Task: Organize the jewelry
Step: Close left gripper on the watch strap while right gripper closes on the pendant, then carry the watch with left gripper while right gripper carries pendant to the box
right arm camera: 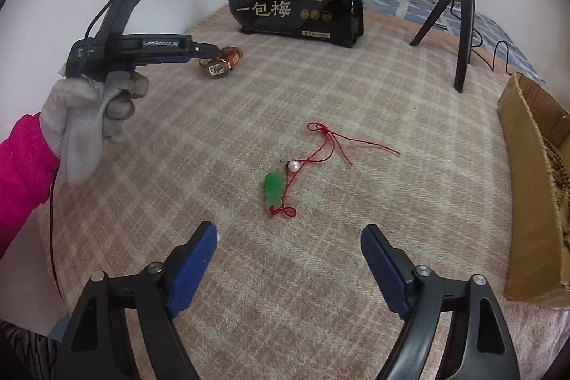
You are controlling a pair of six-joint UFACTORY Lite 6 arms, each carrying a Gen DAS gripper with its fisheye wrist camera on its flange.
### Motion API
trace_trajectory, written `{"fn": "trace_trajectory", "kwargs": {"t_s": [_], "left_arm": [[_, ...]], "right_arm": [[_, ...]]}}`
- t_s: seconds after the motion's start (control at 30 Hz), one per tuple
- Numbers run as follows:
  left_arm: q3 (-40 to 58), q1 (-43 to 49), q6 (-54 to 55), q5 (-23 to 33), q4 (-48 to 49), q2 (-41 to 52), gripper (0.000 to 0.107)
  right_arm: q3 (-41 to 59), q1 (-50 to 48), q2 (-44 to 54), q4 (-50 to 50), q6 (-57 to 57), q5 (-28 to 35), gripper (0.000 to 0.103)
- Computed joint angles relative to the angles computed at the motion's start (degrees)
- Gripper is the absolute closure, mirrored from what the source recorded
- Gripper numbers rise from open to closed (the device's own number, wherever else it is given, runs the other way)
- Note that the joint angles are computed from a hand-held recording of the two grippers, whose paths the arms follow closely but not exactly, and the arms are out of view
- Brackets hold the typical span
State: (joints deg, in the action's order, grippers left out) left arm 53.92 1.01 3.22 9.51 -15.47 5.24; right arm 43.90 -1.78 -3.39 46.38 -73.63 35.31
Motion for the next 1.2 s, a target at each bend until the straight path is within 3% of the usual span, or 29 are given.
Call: {"fn": "trace_trajectory", "kwargs": {"t_s": [0.43, 0.63, 0.73, 1.0, 1.2], "left_arm": [[5.57, -2.42, -36.51, -1.49, 36.26, 9.53, 0.041], [5.60, -2.22, -41.06, -2.76, 41.13, 10.53, 0.041], [5.59, -2.45, -45.57, -2.84, 45.74, 10.73, 0.041], [5.70, -2.49, -47.16, -2.89, 47.18, 10.81, 0.045], [5.67, -2.63, -48.90, -2.76, 48.94, 10.72, 0.047]], "right_arm": [[0.91, 2.94, 2.89, 0.06, 1.11, -2.02, 0.041], [1.34, 4.50, 3.86, 0.06, 1.60, -3.13, 0.048], [2.11, 5.56, 4.92, -0.46, 2.16, -4.61, 0.057], [3.76, 8.20, 7.07, -2.14, 2.67, -7.95, 0.066], [3.41, 9.13, 6.77, -2.88, 0.57, -8.60, 0.087]]}}
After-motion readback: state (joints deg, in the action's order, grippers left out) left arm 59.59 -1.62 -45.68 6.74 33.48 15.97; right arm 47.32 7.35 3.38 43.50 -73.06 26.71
